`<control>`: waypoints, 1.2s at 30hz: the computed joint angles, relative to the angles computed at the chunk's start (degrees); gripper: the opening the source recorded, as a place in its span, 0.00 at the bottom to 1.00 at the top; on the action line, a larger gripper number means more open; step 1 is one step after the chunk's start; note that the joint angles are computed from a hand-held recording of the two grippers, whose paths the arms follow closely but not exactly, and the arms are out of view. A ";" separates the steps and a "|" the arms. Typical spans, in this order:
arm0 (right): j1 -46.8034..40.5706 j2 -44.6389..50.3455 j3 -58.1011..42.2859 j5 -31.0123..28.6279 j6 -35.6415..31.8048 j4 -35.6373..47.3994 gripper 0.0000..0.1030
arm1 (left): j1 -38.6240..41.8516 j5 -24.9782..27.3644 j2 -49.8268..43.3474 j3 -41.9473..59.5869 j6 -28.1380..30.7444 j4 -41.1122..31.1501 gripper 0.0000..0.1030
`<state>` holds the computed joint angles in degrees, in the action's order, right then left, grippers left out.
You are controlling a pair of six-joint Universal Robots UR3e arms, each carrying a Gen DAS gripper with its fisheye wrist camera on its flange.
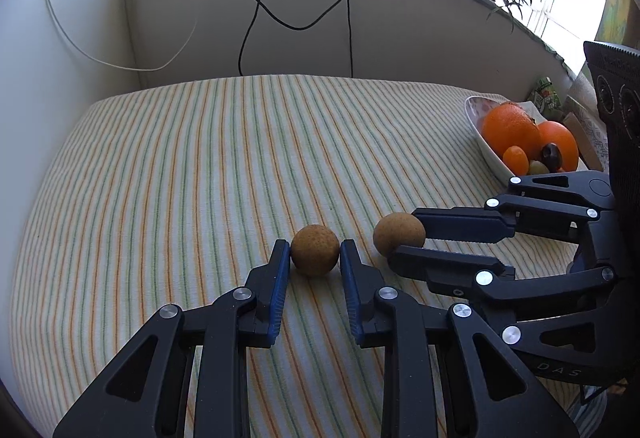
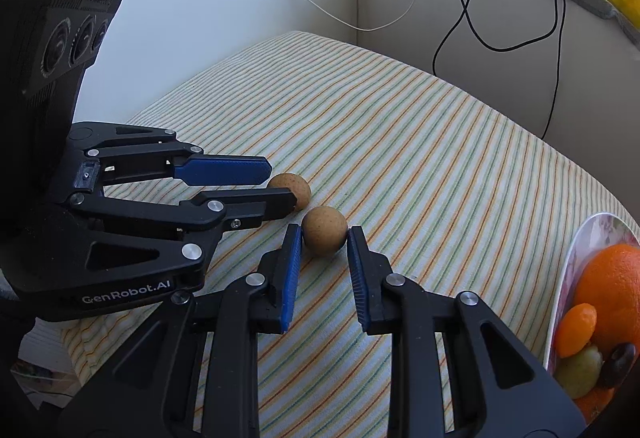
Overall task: Organize fruits
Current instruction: 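Close the right tool on one kiwi while the left tool closes on the other, then carry the kiwi with the right tool while the left tool carries its kiwi to the plate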
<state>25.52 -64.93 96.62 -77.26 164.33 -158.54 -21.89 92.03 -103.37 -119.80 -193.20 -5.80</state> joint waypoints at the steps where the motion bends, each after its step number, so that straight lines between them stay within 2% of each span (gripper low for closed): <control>1: -0.14 -0.61 0.75 -0.21 0.23 -0.35 0.24 | -0.24 0.37 -0.14 0.20 -0.20 0.08 0.23; 14: -6.60 -14.74 14.88 5.43 0.03 -3.23 0.24 | -2.97 1.74 0.71 3.81 -2.13 -2.22 0.23; 27: -22.06 -36.56 26.56 14.10 -6.81 4.90 0.24 | -8.79 3.23 -5.04 17.14 -4.27 -6.54 0.23; 36: -35.68 -43.57 26.94 19.86 -12.26 12.72 0.24 | -11.20 2.47 -12.22 28.25 -4.96 -9.64 0.23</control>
